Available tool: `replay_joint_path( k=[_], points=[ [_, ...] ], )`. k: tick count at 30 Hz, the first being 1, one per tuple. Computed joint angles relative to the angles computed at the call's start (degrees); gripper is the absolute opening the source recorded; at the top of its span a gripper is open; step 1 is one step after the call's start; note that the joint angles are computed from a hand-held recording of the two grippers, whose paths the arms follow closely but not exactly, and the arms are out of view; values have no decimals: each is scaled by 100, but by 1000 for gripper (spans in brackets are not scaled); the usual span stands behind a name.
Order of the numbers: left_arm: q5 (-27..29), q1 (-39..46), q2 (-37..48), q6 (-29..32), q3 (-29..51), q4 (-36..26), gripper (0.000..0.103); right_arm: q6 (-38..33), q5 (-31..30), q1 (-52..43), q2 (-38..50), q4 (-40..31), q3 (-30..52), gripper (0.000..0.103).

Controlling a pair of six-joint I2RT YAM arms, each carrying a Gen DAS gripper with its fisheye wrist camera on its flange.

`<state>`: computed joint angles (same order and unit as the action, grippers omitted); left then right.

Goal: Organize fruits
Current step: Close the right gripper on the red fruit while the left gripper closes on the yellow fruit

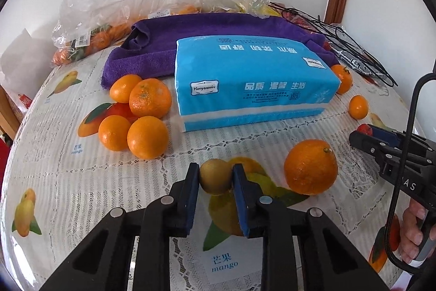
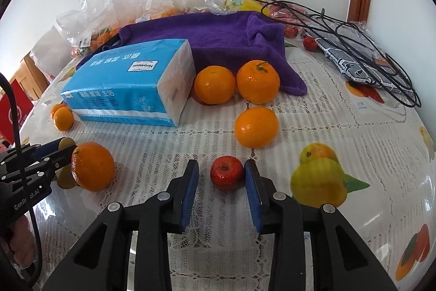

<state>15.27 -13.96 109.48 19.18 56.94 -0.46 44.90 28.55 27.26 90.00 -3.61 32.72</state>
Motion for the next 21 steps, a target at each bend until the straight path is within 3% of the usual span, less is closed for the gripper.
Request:
replay_joint_path(
  k=[4, 7, 9, 21],
  points=[
    [-2, -18, 3, -26, 5, -2, 24, -8, -70, -42, -75, 114, -92, 36],
    [42, -4, 18, -40, 33, -25, 24, 107, -25, -69, -130, 71, -128, 25],
    [57, 15, 14, -60, 40, -37, 24, 115, -63, -82, -195, 122, -189, 25],
    [282, 225, -245, -176, 120, -433, 24, -292, 154, 339, -688, -814, 304, 25]
  ],
)
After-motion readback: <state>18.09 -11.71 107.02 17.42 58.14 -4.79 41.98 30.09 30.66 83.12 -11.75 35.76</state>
